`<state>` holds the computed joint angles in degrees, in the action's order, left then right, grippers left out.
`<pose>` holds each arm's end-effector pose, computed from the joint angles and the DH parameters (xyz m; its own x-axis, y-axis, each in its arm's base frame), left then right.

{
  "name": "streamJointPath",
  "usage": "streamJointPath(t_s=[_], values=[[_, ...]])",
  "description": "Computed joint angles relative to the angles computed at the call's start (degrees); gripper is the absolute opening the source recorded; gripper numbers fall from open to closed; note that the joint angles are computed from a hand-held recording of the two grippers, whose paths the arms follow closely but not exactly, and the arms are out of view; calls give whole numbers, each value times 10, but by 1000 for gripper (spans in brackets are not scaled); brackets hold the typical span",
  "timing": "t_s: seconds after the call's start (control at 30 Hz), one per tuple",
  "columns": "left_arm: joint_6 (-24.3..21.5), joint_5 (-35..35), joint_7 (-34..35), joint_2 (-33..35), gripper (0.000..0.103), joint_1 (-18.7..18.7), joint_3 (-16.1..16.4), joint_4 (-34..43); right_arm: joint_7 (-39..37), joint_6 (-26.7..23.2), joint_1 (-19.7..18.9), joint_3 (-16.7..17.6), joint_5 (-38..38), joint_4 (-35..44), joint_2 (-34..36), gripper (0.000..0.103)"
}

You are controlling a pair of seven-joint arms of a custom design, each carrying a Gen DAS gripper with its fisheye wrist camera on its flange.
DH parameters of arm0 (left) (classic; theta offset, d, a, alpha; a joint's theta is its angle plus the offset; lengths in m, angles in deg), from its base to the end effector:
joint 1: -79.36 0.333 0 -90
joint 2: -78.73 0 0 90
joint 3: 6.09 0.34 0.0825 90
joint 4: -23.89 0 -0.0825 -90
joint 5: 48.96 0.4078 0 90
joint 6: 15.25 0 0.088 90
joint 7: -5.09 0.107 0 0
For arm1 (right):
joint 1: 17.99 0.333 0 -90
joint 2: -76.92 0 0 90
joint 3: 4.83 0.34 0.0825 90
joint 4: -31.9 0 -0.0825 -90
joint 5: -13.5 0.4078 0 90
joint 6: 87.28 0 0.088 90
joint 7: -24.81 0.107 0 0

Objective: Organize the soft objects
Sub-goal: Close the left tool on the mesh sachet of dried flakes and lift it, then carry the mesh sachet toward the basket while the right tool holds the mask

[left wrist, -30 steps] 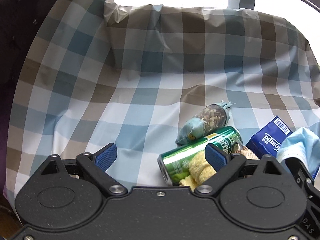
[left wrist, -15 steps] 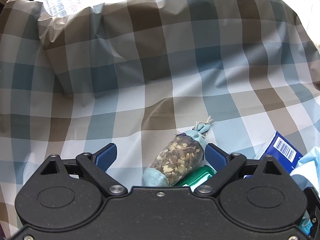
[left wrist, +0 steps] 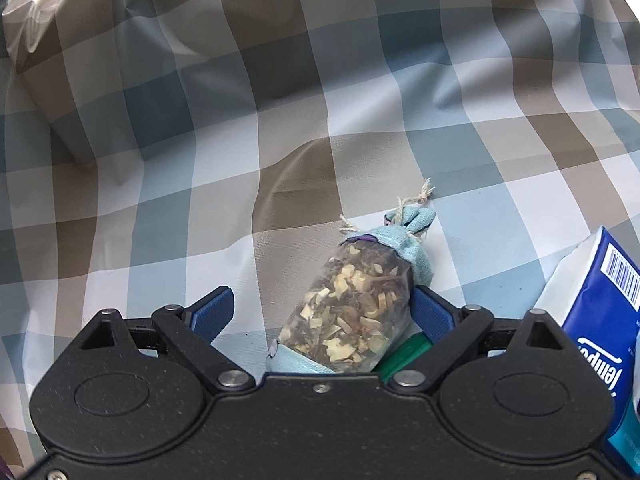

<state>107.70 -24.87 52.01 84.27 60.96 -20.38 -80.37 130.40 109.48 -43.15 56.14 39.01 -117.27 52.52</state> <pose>0.5484 -0.3253 0.5236 0.0232 -0.9907 -0.1344 -0.9215 0.0310 -0.3872 0.3973 0.2612 0.4668 0.1409 -0.9712 -0.1921 -0.4676 0.1057 -0.8776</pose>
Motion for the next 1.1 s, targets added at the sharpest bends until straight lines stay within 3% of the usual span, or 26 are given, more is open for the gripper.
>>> streamJointPath(t_s=[0.07, 0.1, 0.13, 0.3, 0.73, 0.93, 1.1], values=[[15, -33, 12, -2, 84, 8, 2, -6, 1, -2, -5, 5, -1, 1, -3, 73], [31, -64, 24, -5, 69, 14, 3, -13, 2, -3, -7, 7, -2, 1, -4, 74], [46, -96, 34, -7, 62, 20, 4, -20, 3, -3, -10, 10, -3, 1, -6, 74], [73, -91, -1, -16, 50, 22, 5, -35, 16, -5, -23, 19, -15, 1, -14, 76], [91, 6, -137, -91, 49, 30, 3, -73, 33, 1, -48, 38, -23, 2, -19, 75], [96, 24, -160, -154, 49, 25, -15, -118, 43, 9, -61, 49, -37, 0, -27, 58], [106, 13, -174, -219, 49, 13, -30, -166, 28, 35, -45, 41, -38, -8, -17, 46]])
